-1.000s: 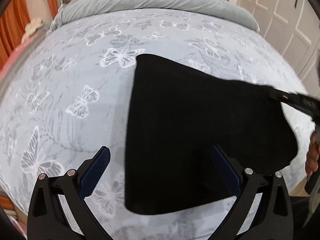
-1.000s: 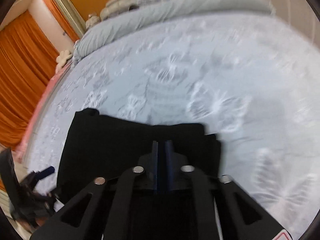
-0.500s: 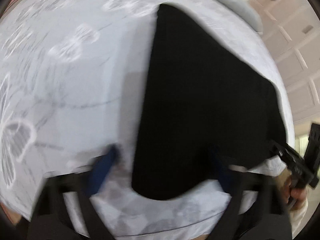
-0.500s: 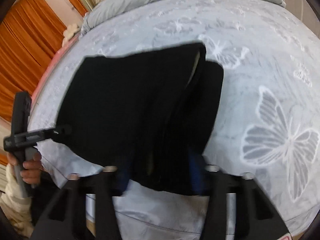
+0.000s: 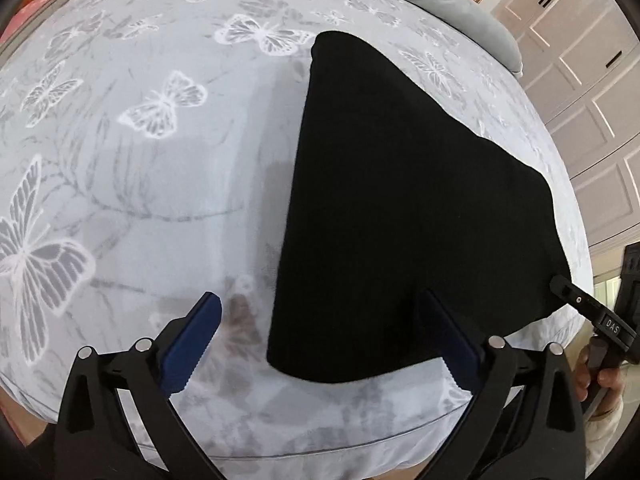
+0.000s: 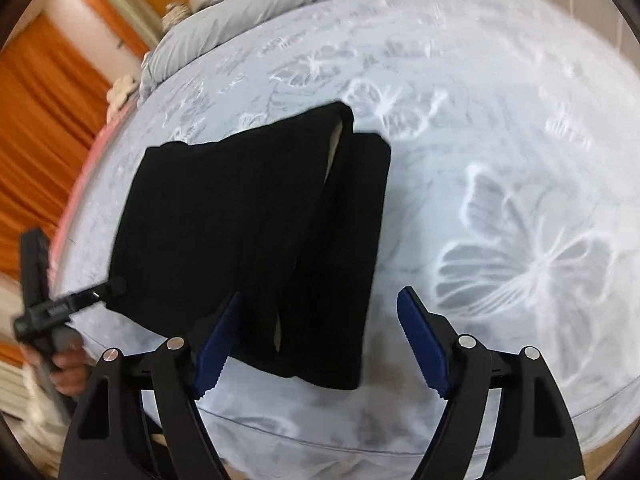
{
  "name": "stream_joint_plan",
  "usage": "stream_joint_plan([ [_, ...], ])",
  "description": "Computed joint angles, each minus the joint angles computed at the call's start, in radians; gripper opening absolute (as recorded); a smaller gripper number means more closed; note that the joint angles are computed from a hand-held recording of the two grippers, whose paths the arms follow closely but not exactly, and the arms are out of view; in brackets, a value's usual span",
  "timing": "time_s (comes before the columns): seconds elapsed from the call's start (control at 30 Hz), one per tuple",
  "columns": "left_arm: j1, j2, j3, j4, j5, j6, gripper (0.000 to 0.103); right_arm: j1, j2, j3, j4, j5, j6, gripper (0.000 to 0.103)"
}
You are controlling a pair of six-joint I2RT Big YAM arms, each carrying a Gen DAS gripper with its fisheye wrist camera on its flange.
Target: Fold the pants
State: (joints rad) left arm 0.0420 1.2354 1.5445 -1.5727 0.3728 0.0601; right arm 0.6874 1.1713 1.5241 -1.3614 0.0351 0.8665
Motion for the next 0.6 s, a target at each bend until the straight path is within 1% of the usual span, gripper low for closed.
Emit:
stream_joint_plan([
  [0.03, 0.0, 0.005, 0.003, -0.007, 0.001, -0.001, 0.097, -0.012, 0.001, -0.013, 0.014, -0.036, 0.021, 0.076],
  [0.1, -0.013, 0.02, 0.008, -0.007, -0.007, -0.021, 0.097, -0.013, 0.01, -0.009, 0.003, -0.043, 0.021, 0.076],
  [0.23, -0.053, 0.01, 0.013, 0.012, -0.051, -0.048, 0.097, 0.006, 0.016, 0.017, -0.003, 0.015, 0.013, 0.076],
  [0.3, -0.079, -0.001, 0.008, 0.038, -0.097, -0.055, 0.097, 0.013, 0.015, 0.02, -0.003, 0.038, 0.015, 0.076],
  [0.37, -0.117, -0.005, 0.009, 0.069, -0.157, -0.067, 0.097, 0.004, 0.019, 0.017, -0.002, 0.034, 0.024, 0.076],
  [0.43, -0.152, -0.01, 0.006, 0.099, -0.218, -0.072, 0.097, -0.016, 0.025, 0.005, 0.01, 0.005, 0.047, 0.076],
  [0.5, -0.184, -0.015, 0.0, 0.121, -0.259, -0.085, 0.098, -0.047, 0.027, -0.02, 0.047, -0.058, 0.07, 0.076],
  [0.6, -0.201, -0.007, 0.001, 0.143, -0.28, -0.094, 0.098, -0.062, 0.026, -0.045, 0.085, -0.116, 0.104, 0.077],
])
